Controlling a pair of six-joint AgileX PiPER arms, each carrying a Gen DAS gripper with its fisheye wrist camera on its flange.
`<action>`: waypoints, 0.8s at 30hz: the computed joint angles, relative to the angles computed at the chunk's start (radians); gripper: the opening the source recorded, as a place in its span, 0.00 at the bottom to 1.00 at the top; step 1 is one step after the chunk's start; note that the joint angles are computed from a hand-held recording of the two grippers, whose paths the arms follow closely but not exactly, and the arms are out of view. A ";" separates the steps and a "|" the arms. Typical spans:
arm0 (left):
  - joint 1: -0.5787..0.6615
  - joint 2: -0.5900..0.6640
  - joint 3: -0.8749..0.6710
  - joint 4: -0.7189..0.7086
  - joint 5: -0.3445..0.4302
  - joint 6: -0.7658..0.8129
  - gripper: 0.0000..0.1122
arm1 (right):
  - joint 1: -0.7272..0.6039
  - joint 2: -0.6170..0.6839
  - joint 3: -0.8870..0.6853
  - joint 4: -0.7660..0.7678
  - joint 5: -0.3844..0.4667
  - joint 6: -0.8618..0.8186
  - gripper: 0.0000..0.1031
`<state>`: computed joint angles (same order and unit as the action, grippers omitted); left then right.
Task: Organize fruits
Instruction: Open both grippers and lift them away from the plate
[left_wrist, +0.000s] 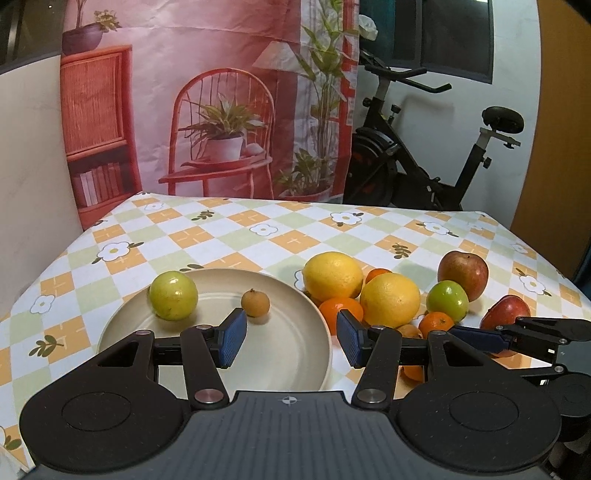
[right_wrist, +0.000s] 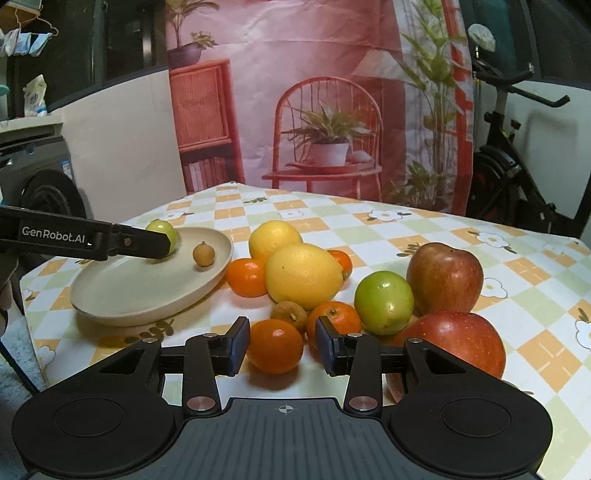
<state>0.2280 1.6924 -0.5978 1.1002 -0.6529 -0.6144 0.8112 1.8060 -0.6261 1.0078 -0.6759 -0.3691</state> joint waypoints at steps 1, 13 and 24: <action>-0.001 -0.001 0.003 0.001 0.001 -0.001 0.50 | 0.001 0.002 -0.001 0.000 0.001 -0.004 0.35; 0.004 0.003 0.006 0.010 0.002 -0.003 0.50 | -0.038 0.006 -0.027 -0.051 0.093 -0.017 0.36; 0.002 0.008 0.002 0.010 0.007 -0.004 0.50 | -0.067 0.001 -0.039 -0.083 0.164 0.000 0.34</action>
